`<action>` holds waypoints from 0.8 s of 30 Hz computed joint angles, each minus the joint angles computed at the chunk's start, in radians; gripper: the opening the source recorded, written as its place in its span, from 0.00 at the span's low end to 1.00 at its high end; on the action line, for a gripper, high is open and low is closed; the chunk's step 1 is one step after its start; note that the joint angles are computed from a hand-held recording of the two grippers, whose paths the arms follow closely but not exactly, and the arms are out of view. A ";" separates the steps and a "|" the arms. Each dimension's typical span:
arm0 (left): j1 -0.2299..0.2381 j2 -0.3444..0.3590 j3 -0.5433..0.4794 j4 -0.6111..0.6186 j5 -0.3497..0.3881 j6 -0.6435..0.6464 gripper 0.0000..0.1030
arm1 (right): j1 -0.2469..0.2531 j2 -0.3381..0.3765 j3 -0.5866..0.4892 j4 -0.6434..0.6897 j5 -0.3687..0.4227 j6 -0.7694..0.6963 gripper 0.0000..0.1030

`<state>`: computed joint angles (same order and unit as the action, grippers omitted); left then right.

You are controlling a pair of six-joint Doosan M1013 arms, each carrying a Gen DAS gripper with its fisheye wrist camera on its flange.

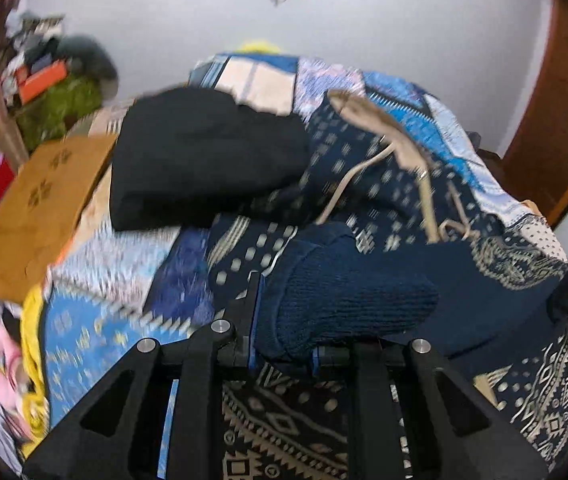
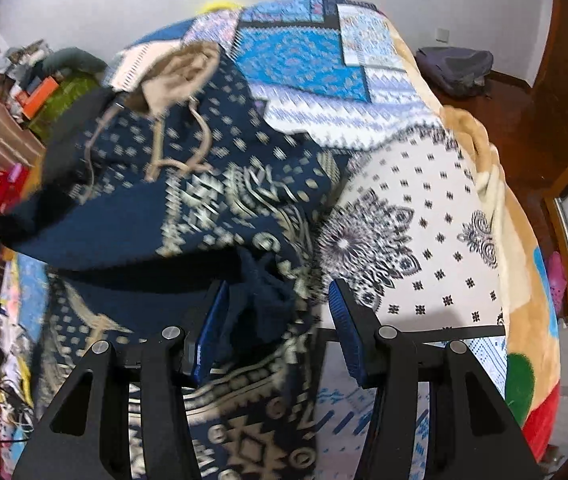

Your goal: Fold large clothes

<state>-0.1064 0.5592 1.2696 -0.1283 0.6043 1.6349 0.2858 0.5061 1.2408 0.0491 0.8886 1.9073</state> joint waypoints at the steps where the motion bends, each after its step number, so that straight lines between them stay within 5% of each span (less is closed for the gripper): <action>1: 0.005 0.003 0.006 -0.008 0.010 -0.009 0.17 | 0.000 -0.007 0.001 0.016 -0.014 -0.016 0.47; 9: 0.011 0.029 0.011 0.039 0.086 -0.089 0.20 | 0.010 0.008 -0.035 -0.058 -0.073 0.080 0.51; 15: 0.013 0.033 0.021 0.118 0.086 -0.162 0.35 | 0.003 0.035 -0.032 -0.077 0.012 0.097 0.51; 19: 0.021 0.030 0.027 0.129 0.086 -0.182 0.43 | -0.005 0.023 0.008 -0.046 -0.001 0.085 0.57; 24: 0.014 0.022 0.032 0.216 0.110 -0.222 0.56 | 0.016 0.016 0.025 -0.160 0.000 0.090 0.57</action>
